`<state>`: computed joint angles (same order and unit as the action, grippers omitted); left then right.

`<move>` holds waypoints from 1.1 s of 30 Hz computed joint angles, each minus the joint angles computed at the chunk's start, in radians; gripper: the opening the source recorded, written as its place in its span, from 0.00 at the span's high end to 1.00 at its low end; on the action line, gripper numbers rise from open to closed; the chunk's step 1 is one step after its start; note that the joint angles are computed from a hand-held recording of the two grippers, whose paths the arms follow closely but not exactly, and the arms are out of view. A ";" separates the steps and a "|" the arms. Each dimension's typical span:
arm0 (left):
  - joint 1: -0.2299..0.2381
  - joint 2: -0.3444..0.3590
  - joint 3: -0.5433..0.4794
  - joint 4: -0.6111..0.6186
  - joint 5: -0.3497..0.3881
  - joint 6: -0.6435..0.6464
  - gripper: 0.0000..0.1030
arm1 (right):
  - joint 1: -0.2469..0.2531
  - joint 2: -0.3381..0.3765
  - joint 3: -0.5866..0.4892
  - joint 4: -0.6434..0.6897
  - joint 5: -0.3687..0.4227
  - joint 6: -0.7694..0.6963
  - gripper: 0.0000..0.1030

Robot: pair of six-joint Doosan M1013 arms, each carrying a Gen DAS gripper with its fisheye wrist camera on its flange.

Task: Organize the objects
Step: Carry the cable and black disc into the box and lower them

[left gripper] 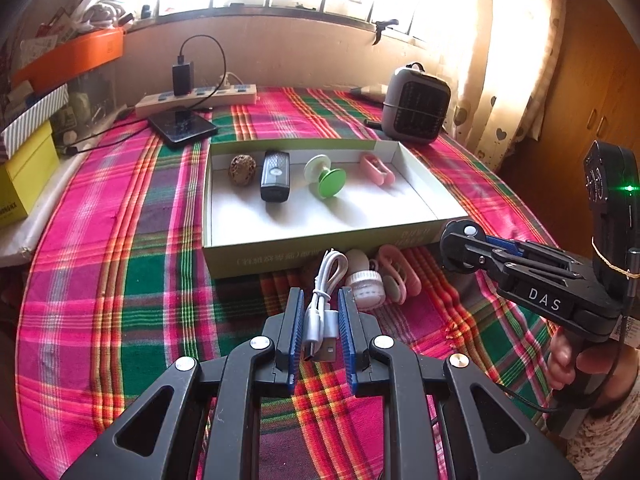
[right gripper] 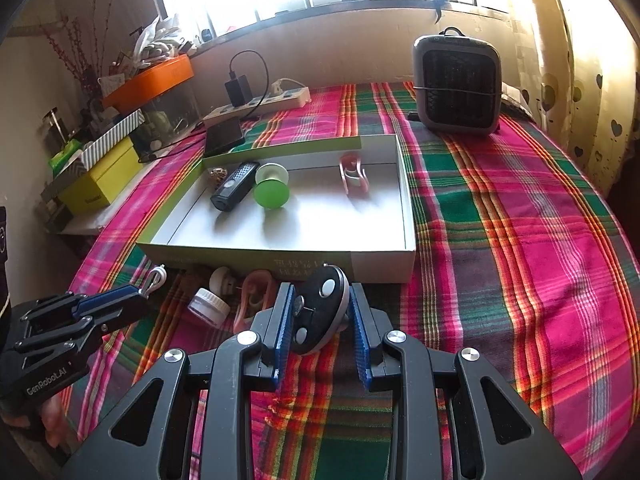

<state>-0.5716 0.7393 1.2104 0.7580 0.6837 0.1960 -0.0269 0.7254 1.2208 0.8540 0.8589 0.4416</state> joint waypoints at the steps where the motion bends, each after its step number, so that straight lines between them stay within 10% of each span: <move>1: 0.000 0.001 -0.003 0.003 0.002 0.000 0.85 | 0.000 0.000 -0.001 0.003 0.001 -0.004 0.72; 33: 0.069 0.062 -0.129 -0.043 0.070 0.030 0.85 | 0.043 0.115 -0.245 -0.066 0.090 0.082 0.72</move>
<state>-0.5023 0.8012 1.0813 0.7149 0.7537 0.2261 0.0163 0.8401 0.9759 0.7879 0.9486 0.5237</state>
